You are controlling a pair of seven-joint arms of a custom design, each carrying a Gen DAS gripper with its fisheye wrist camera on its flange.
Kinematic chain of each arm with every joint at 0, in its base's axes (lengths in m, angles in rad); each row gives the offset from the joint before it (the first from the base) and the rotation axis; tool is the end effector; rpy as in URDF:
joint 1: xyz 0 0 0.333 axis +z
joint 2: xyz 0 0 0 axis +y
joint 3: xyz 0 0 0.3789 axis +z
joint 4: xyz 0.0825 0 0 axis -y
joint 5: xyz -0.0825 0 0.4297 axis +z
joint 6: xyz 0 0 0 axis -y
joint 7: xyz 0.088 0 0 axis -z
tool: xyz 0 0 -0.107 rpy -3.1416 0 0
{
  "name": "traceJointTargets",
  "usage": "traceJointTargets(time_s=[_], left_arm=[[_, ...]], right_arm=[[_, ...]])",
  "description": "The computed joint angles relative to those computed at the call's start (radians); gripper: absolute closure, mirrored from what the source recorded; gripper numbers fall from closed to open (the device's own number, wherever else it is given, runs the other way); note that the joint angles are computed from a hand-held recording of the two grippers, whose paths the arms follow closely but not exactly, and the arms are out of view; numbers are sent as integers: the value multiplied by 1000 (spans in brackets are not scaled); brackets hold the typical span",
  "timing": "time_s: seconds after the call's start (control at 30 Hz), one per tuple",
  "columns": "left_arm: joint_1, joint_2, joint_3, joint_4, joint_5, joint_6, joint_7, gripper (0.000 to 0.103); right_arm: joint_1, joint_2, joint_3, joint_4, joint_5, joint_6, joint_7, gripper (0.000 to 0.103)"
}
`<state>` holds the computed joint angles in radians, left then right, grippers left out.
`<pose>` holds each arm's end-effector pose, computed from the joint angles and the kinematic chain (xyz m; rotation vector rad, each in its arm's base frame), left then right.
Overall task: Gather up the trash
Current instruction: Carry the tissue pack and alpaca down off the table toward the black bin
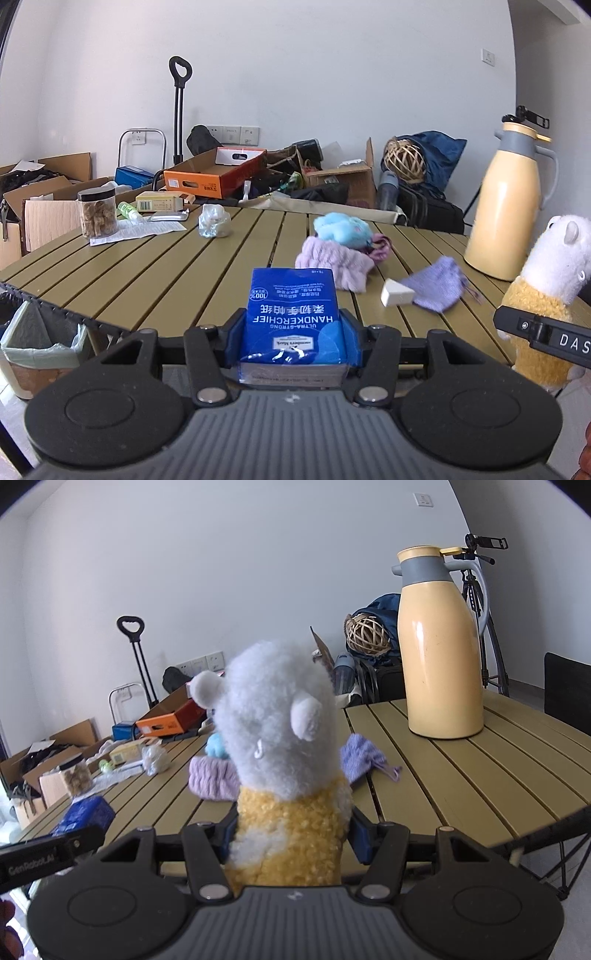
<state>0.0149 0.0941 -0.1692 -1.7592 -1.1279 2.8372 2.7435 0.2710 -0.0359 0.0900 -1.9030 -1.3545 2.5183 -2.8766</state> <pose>0.6824 -0.0532 0.6476 -1.2475 1.8542 -1.2939 0.5923 0.2340 0.6294 -1.0160 1.8247 -1.0380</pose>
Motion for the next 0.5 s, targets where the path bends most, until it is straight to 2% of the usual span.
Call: traceJointTargets(time_s=[0.2,0.5], left_arm=[[-3,-74,22,-86,-49,-25,66,50],[-26,-142,71,-182,-46,-56,109,50]], right_arm=[[13,-56,27,-68,27,-11,-16,47],[22,-98,60,-145,96,-2,-61,47]])
